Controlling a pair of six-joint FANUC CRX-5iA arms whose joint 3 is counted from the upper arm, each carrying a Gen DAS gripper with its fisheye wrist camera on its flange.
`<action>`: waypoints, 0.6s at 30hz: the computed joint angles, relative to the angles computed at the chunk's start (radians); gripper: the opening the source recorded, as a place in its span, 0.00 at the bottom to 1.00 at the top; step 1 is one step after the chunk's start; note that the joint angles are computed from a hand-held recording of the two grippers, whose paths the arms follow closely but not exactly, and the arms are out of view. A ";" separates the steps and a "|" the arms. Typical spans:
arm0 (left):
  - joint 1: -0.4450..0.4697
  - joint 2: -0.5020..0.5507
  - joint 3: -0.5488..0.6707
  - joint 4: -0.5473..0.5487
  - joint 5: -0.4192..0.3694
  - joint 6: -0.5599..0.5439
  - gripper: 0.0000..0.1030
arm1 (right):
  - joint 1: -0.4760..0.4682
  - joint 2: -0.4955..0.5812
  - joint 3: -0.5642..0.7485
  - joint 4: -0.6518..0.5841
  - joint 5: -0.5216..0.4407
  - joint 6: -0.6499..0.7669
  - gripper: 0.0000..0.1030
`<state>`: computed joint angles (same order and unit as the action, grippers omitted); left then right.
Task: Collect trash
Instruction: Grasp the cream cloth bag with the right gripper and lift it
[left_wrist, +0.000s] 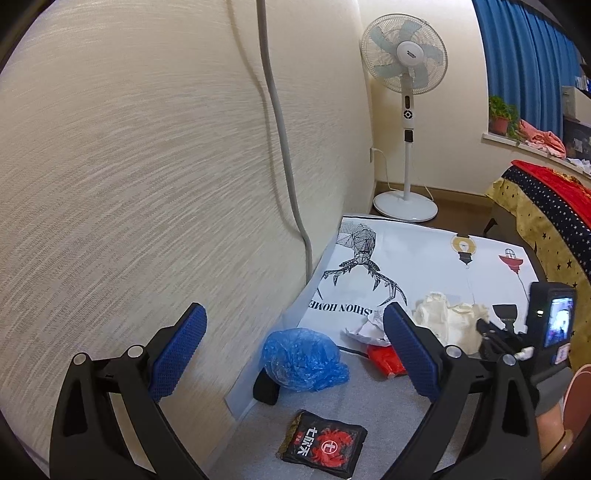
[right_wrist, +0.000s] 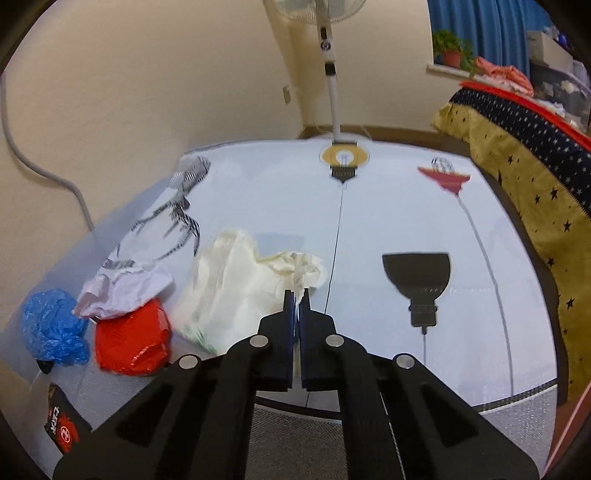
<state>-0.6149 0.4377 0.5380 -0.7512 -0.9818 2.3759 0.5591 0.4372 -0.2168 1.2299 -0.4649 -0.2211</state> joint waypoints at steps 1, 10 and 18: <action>0.002 0.001 0.001 0.004 -0.002 0.000 0.91 | -0.004 -0.014 -0.018 0.050 0.002 -0.040 0.02; 0.015 -0.026 -0.045 0.007 0.077 0.071 0.91 | 0.026 -0.189 -0.130 0.130 -0.065 -0.062 0.02; 0.015 0.003 -0.071 0.030 0.214 0.109 0.90 | 0.172 -0.464 -0.265 -0.051 -0.277 0.138 0.02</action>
<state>-0.6000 0.4412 0.4666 -0.7215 -0.7675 2.4850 0.7307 -0.0264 -0.4814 1.1792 -0.7421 -0.0828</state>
